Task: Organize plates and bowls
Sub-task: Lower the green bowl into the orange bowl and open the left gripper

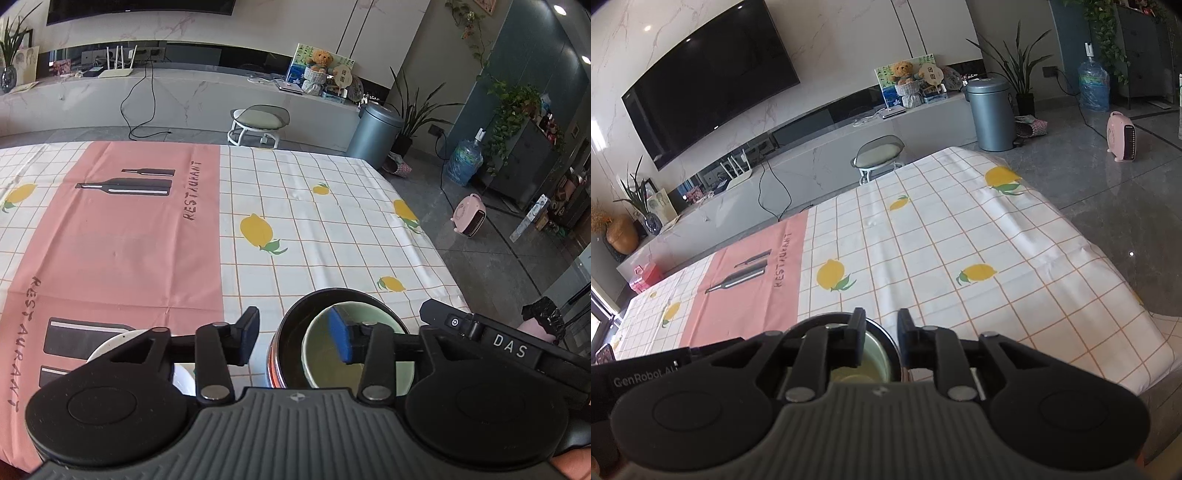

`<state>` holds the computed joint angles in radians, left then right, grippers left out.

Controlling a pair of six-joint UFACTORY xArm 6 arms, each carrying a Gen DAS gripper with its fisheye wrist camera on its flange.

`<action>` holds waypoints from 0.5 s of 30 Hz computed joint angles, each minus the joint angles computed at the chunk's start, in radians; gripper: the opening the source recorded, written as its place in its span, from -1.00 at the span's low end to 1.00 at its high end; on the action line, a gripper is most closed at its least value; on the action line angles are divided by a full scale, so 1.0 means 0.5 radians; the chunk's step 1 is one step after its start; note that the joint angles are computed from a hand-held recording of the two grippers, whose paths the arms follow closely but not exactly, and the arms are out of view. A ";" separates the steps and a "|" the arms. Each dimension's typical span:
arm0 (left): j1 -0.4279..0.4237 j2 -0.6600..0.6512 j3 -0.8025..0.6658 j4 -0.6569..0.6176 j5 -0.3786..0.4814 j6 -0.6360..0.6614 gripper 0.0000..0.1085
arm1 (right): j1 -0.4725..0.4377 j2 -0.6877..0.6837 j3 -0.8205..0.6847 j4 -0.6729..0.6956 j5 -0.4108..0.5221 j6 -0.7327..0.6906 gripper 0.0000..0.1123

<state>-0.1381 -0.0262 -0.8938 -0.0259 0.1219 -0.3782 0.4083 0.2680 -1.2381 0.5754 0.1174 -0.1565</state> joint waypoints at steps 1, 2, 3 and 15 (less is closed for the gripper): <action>-0.003 -0.001 0.010 -0.076 -0.013 0.052 0.06 | -0.006 0.000 0.000 0.056 0.007 -0.026 -0.31; -0.007 0.001 0.012 -0.155 -0.010 0.107 0.08 | -0.015 0.001 0.003 0.056 0.020 -0.005 -0.27; -0.009 0.005 0.011 -0.223 -0.003 0.150 0.14 | -0.029 0.003 0.006 0.025 0.043 0.046 -0.26; -0.047 0.125 -0.036 -1.112 0.118 0.647 0.36 | -0.084 0.067 -0.011 0.246 0.360 0.109 0.12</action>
<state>-0.1613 0.0364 -0.9118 -0.5818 0.1809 -0.0545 0.3664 0.3012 -1.2435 0.6985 0.2971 -0.1022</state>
